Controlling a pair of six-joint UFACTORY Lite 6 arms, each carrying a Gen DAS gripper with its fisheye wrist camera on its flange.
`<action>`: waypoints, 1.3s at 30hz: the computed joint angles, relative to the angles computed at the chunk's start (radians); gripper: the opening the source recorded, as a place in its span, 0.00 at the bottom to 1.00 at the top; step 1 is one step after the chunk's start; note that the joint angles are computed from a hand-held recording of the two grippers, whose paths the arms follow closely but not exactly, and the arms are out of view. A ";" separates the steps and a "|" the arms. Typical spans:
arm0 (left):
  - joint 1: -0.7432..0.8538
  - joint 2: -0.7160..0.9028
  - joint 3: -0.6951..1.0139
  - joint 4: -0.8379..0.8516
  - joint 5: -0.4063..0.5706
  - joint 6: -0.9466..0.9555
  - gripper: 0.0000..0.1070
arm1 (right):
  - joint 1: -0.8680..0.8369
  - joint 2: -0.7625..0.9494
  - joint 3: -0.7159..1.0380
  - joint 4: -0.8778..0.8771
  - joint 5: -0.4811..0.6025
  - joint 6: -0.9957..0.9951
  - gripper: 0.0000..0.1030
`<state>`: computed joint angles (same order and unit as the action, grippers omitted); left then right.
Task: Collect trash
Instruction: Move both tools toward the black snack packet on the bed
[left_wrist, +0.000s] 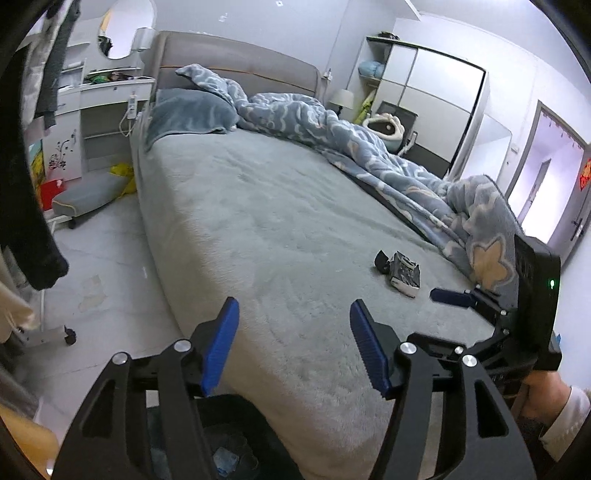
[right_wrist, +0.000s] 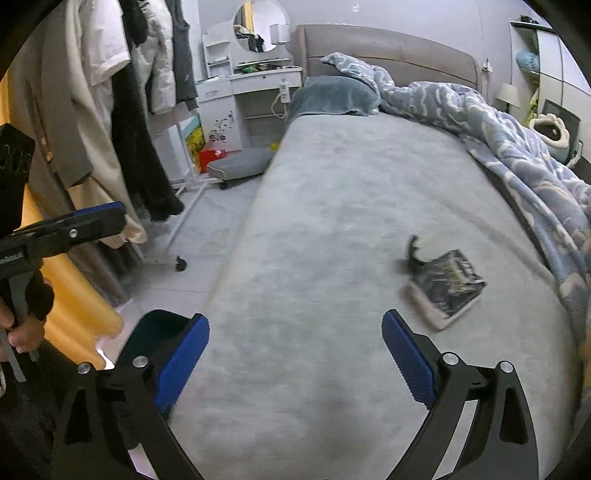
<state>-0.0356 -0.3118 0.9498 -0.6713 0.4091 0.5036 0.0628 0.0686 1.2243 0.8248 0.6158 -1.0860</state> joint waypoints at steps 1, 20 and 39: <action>-0.015 0.025 0.018 0.027 -0.011 -0.018 0.61 | -0.013 0.015 0.017 0.000 0.007 -0.012 0.96; -0.141 0.431 0.385 0.056 -0.001 -0.007 0.69 | -0.226 0.357 0.347 0.006 0.124 -0.209 0.97; -0.196 0.683 0.679 0.100 0.089 -0.097 0.76 | -0.226 0.695 0.799 -0.137 0.289 -0.090 0.97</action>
<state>-0.2313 0.3714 1.6284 -0.5714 0.4976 0.4069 -0.1629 0.7637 2.0233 0.6877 0.9046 -1.1756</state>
